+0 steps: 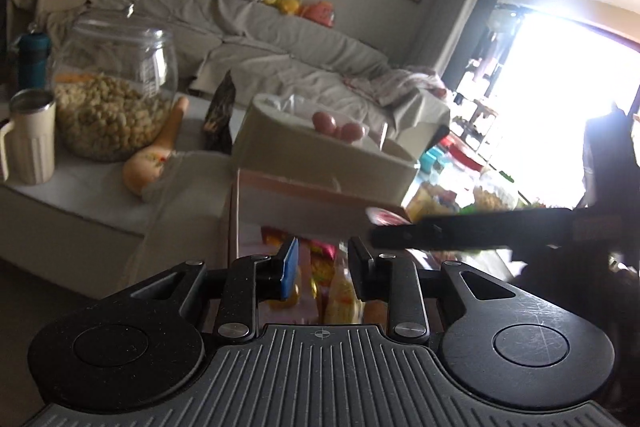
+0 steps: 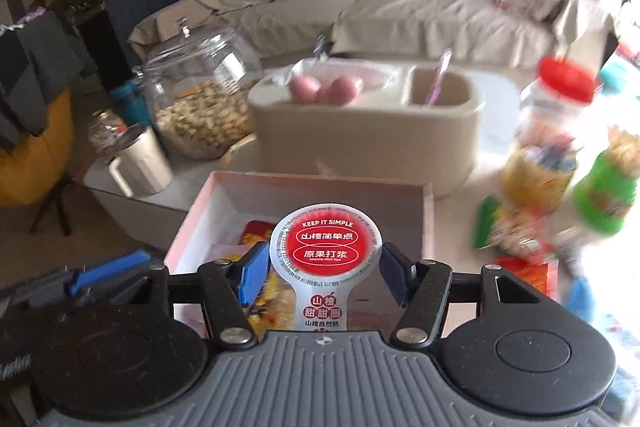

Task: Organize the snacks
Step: 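Carry rice-cracker packet and cup into the pink box, open both tools, then grasp the green cartoon snack bag with the right tool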

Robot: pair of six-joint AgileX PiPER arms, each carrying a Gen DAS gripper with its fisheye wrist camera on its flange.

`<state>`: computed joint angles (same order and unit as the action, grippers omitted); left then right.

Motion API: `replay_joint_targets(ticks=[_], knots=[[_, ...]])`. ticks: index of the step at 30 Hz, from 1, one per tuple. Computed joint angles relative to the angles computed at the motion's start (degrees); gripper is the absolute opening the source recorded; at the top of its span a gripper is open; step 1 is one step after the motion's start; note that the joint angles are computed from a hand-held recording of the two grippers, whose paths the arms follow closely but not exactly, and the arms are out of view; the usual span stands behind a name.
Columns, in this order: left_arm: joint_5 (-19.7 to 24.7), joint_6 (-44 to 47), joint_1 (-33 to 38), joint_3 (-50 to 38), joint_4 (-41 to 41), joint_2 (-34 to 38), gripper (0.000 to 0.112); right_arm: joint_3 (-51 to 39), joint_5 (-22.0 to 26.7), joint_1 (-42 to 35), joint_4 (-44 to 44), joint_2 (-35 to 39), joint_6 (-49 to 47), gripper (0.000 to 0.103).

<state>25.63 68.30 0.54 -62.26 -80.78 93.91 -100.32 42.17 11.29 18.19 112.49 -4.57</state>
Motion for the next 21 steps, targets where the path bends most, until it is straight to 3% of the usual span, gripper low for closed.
replay_joint_targets(ticks=[3,5,11,13,15,21], knots=[[2.16,-1.26,-0.24,0.6,1.56,-0.45,0.031,-1.14,3.02,-1.93,7.63,1.5,-6.64,0.065],[2.24,-2.43,-1.37,1.07,2.75,-1.16,0.031,2.35,0.24,-2.32,8.78,-0.53,-9.18,0.069],[5.31,0.09,-5.26,2.02,1.26,-2.41,0.031,20.85,-18.64,-4.16,2.57,-12.07,-15.3,0.074],[7.45,0.31,-6.67,2.01,2.4,-2.09,0.031,27.49,-25.23,-6.41,1.82,-15.52,-19.94,0.079],[10.01,-0.66,-8.12,1.6,4.82,-1.25,0.031,31.65,-28.79,-9.72,4.59,-17.08,-27.1,0.08],[12.05,-6.02,-14.03,0.23,12.46,1.96,0.031,32.88,-26.89,-22.29,22.97,-12.66,-49.65,0.08]])
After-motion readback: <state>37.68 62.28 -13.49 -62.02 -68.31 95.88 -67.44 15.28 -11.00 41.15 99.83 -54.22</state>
